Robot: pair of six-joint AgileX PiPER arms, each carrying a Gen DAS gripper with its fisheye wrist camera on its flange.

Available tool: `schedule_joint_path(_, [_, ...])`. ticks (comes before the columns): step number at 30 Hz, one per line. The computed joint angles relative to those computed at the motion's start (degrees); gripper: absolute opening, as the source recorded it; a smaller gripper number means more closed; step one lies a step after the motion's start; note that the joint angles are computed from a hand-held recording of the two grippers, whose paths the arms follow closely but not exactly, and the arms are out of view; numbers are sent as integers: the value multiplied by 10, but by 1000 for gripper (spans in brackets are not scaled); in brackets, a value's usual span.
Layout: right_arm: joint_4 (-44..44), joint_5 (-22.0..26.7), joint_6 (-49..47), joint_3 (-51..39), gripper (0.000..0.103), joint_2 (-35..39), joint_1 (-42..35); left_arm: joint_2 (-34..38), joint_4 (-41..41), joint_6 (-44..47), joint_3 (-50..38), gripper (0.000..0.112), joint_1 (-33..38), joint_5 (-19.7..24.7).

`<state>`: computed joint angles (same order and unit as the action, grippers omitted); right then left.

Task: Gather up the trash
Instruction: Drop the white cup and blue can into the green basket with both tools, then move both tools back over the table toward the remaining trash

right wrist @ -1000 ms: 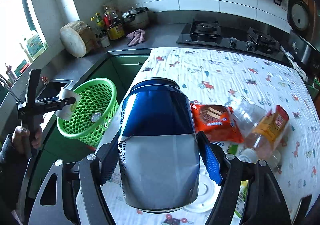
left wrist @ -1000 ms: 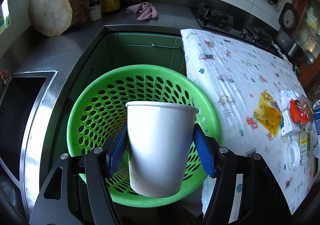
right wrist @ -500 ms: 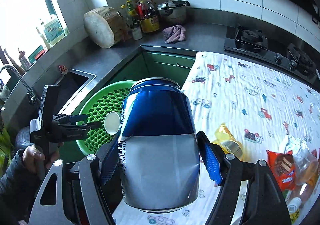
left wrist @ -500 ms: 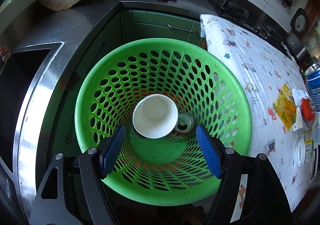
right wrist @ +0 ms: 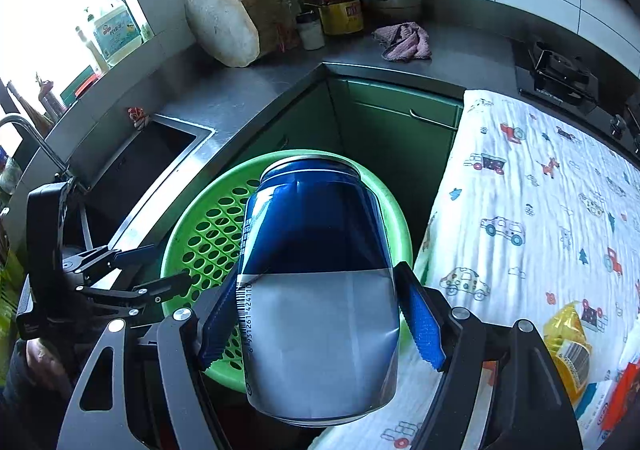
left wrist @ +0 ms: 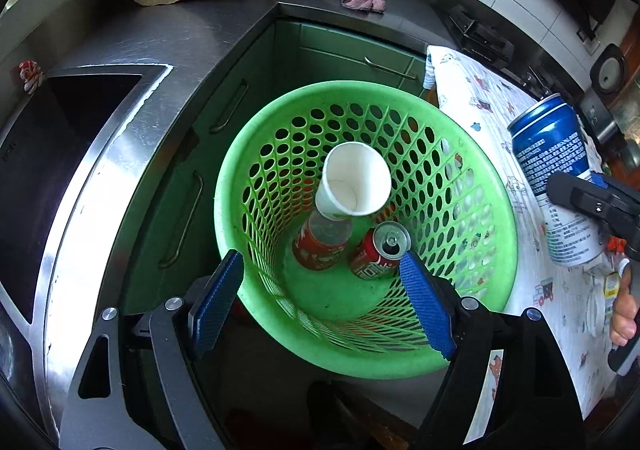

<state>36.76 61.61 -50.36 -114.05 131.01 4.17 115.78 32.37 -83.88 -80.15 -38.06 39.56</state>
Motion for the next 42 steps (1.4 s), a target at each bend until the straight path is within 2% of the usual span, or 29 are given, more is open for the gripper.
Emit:
schedule_joint_path(6, [-6,3,14,-16,73,16,15,-12,7,-13,19,80,-1,-9])
schedule_joint_path(8, [0,-5,8,-3,78,9,14,-12,7,-13,19,80,-1,-8])
schedule_joint_path(20, [47,-25,-69,108,78,-73,-31,2,6,7,-31,80,-20,21])
schedule_joint_path(33, [90,-30,-159,229,80,-151,-181,75,-11,54,-185,80,-71,83])
schedule_joint_path(37, [86,-35,-175,239,80,-153,-240,112,-20,73,-256,80,-92,108])
schedule_joint_path(42, [60,-35,-158,211,80,-126,-309,176,-48,120,-373,80,-108,146])
